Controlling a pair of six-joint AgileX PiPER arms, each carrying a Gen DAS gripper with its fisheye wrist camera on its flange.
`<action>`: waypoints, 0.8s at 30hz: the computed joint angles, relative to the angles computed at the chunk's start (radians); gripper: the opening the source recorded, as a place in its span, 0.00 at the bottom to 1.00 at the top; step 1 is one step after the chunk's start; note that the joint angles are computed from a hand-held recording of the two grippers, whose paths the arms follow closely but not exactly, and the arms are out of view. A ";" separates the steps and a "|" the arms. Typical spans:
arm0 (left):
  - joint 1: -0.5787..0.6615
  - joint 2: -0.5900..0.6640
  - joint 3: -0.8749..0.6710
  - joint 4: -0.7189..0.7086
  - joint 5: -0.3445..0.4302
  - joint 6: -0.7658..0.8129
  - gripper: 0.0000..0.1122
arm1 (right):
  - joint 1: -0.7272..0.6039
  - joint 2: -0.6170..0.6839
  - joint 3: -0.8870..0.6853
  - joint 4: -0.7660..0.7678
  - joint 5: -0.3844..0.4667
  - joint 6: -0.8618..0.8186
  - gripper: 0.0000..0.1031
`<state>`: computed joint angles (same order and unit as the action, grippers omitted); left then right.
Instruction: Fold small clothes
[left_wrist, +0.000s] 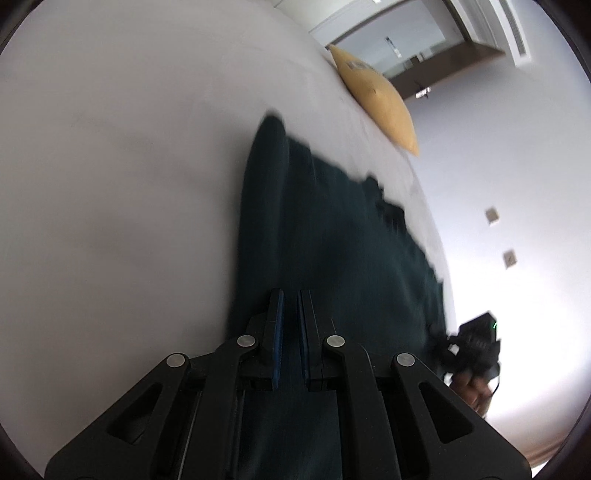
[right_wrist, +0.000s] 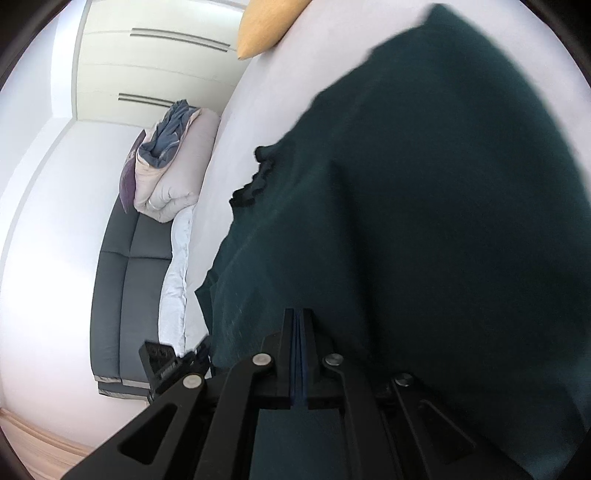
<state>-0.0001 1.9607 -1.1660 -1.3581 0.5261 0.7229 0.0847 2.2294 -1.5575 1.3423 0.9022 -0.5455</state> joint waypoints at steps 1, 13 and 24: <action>-0.016 -0.036 0.062 -0.028 -0.019 0.038 0.07 | -0.013 -0.027 0.061 0.036 -0.002 -0.041 0.02; -0.165 -0.580 0.608 -0.139 -0.189 0.024 0.84 | -0.123 -0.639 0.731 -0.037 -0.090 -0.245 0.60; -0.345 -0.917 0.861 0.167 -0.155 -0.392 0.83 | -0.425 -0.940 1.026 -0.258 0.055 -0.263 0.64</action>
